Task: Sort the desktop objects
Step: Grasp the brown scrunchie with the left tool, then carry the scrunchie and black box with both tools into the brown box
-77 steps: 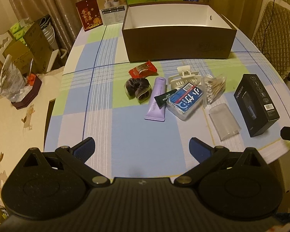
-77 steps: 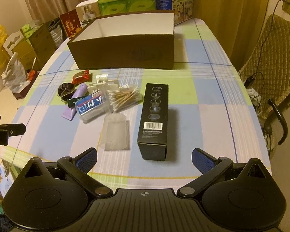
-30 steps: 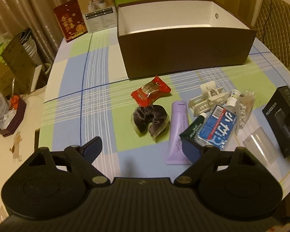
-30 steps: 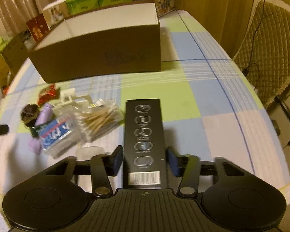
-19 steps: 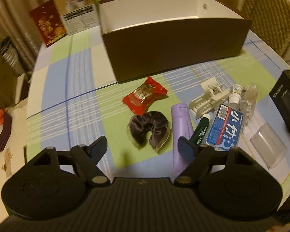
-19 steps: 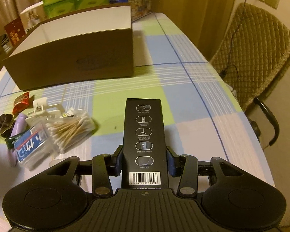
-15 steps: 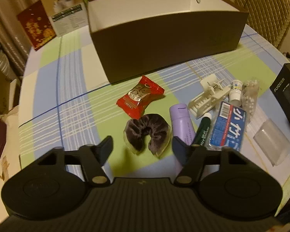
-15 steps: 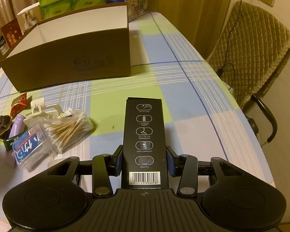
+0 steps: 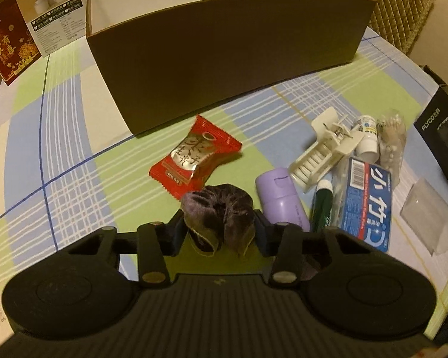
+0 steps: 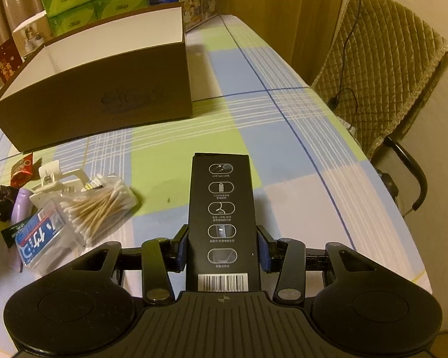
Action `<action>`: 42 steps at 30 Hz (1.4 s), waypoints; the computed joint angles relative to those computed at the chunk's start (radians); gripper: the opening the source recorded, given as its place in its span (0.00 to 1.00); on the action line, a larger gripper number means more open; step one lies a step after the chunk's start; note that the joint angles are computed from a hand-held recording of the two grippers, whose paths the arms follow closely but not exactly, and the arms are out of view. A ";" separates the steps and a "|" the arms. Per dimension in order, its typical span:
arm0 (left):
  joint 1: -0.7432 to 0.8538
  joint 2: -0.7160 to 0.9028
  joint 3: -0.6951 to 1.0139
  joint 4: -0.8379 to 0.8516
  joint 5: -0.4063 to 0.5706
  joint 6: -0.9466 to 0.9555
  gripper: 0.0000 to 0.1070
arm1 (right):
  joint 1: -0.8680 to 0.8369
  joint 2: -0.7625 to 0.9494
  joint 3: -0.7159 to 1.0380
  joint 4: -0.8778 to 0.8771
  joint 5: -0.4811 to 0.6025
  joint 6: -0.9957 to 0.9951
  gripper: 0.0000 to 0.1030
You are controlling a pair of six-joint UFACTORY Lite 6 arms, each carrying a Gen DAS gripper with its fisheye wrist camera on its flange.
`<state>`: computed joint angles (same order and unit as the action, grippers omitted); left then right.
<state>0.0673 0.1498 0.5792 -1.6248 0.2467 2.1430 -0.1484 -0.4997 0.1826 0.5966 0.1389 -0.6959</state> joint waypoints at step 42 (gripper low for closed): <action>-0.086 0.289 0.897 0.843 0.197 -1.084 0.20 | 0.193 0.828 1.262 -0.060 0.235 0.145 0.39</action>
